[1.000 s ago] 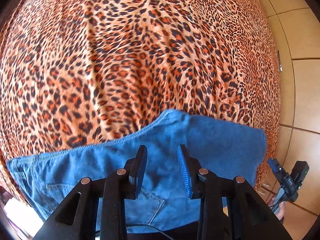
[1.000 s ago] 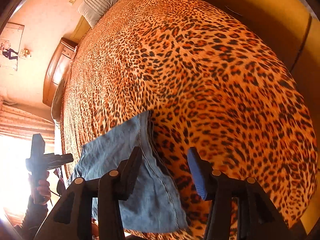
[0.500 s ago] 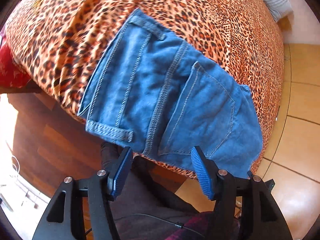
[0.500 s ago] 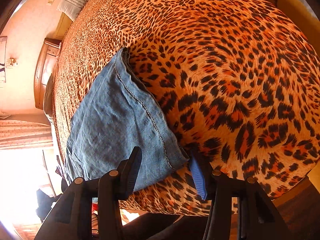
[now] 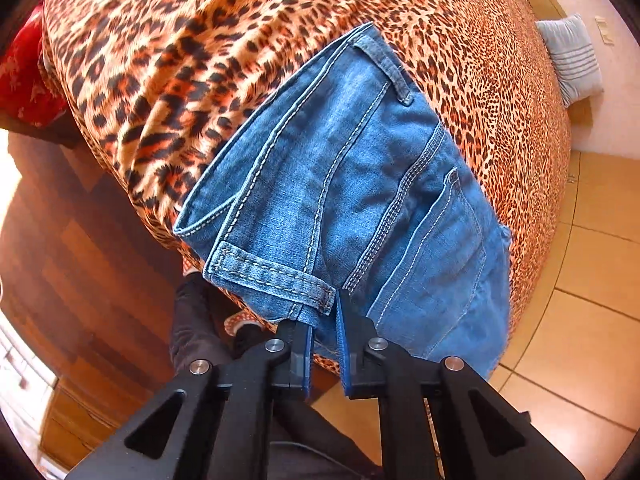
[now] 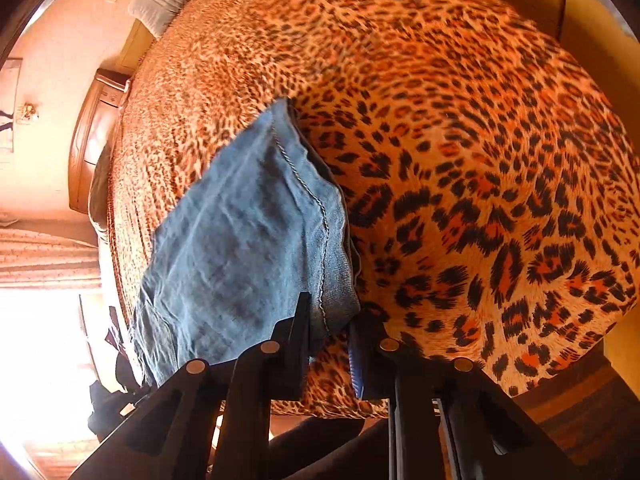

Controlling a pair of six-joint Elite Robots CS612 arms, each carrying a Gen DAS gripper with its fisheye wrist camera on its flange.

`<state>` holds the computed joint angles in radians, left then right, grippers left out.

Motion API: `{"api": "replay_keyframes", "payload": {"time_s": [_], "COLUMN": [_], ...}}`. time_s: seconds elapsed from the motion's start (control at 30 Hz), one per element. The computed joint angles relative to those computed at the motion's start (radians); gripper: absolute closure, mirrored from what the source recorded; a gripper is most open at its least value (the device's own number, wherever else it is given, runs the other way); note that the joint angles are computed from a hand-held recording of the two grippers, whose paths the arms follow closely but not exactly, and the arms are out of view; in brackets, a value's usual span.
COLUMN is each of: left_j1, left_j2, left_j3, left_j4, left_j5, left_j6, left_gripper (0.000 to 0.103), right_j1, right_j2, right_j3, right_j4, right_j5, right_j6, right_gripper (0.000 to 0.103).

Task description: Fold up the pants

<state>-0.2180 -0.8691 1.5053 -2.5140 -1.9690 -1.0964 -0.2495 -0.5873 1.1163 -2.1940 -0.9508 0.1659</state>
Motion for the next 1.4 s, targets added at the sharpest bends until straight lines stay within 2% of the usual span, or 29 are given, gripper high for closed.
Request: {"api": "replay_keyframes", "payload": {"time_s": [0.07, 0.13, 0.23, 0.33, 0.37, 0.4, 0.47, 0.57, 0.67, 0.77, 0.83, 0.9, 0.93, 0.97, 1.0, 1.03, 1.07, 1.1, 1.13, 1.23, 1.33, 1.4], "left_j1": [0.000, 0.002, 0.009, 0.018, 0.023, 0.029, 0.029, 0.025, 0.011, 0.002, 0.006, 0.000, -0.005, -0.016, -0.023, -0.024, -0.017, -0.003, 0.008, 0.031, 0.044, 0.040], "left_j2": [0.011, 0.041, 0.053, 0.056, 0.053, 0.057, 0.026, -0.010, 0.005, 0.052, 0.069, 0.113, 0.134, 0.161, 0.185, 0.199, 0.207, 0.199, 0.181, 0.147, 0.127, 0.121], "left_j3": [-0.017, -0.033, -0.018, -0.031, -0.036, -0.059, -0.054, -0.077, -0.150, -0.229, -0.252, -0.301, -0.328, -0.370, -0.407, -0.416, -0.409, -0.393, -0.352, -0.290, -0.252, -0.240], "left_j4": [0.067, 0.112, 0.047, 0.069, 0.089, 0.144, 0.176, 0.243, 0.268, 0.215, 0.199, 0.216, 0.242, 0.311, 0.402, 0.450, 0.457, 0.421, 0.345, 0.234, 0.152, 0.109], "left_j5": [0.007, -0.046, -0.083, -0.133, -0.156, -0.151, -0.110, -0.076, -0.025, 0.012, 0.015, 0.051, 0.086, 0.162, 0.235, 0.267, 0.256, 0.209, 0.169, 0.096, 0.019, -0.021], "left_j6": [0.056, 0.035, -0.017, 0.048, 0.085, 0.138, 0.255, 0.456, 0.537, 0.498, 0.467, 0.435, 0.432, 0.439, 0.448, 0.445, 0.413, 0.369, 0.330, 0.294, 0.269, 0.276], "left_gripper": [0.093, 0.093, 0.091, 0.089, 0.085, 0.076, 0.063, 0.061, 0.052, 0.050, 0.050, 0.050, 0.050, 0.051, 0.055, 0.055, 0.055, 0.058, 0.059, 0.060, 0.058, 0.056], "right_j1": [-0.003, 0.003, 0.015, 0.012, 0.010, 0.004, -0.014, -0.035, -0.050, -0.054, -0.049, -0.041, -0.038, -0.036, -0.036, -0.033, -0.031, -0.026, -0.022, -0.003, 0.022, 0.035], "right_j2": [-0.008, 0.002, 0.006, -0.003, -0.007, -0.014, -0.034, -0.059, -0.062, -0.060, -0.062, -0.063, -0.065, -0.069, -0.073, -0.079, -0.088, -0.095, -0.101, -0.106, -0.070, -0.035], "right_j3": [0.018, 0.011, 0.026, 0.044, 0.044, 0.053, 0.096, 0.150, 0.186, 0.212, 0.217, 0.208, 0.208, 0.215, 0.222, 0.228, 0.231, 0.227, 0.222, 0.187, 0.096, 0.033], "right_j4": [-0.009, 0.044, 0.029, -0.005, 0.005, -0.001, -0.070, -0.176, -0.262, -0.327, -0.331, -0.316, -0.316, -0.328, -0.340, -0.352, -0.355, -0.345, -0.336, -0.330, -0.259, -0.225], "right_j5": [-0.015, -0.070, -0.124, -0.106, -0.107, -0.099, -0.076, -0.068, -0.025, 0.011, 0.014, 0.002, -0.005, -0.011, -0.019, -0.035, -0.062, -0.093, -0.114, -0.153, -0.118, -0.066], "right_j6": [0.007, -0.007, 0.012, 0.055, 0.058, 0.072, 0.125, 0.224, 0.332, 0.409, 0.405, 0.384, 0.384, 0.395, 0.408, 0.417, 0.412, 0.391, 0.359, 0.270, 0.175, 0.174], "right_gripper": [0.087, 0.087, 0.086, 0.079, 0.075, 0.071, 0.064, 0.050, 0.048, 0.048, 0.048, 0.048, 0.048, 0.048, 0.048, 0.048, 0.048, 0.048, 0.048, 0.047, 0.043, 0.044]}}
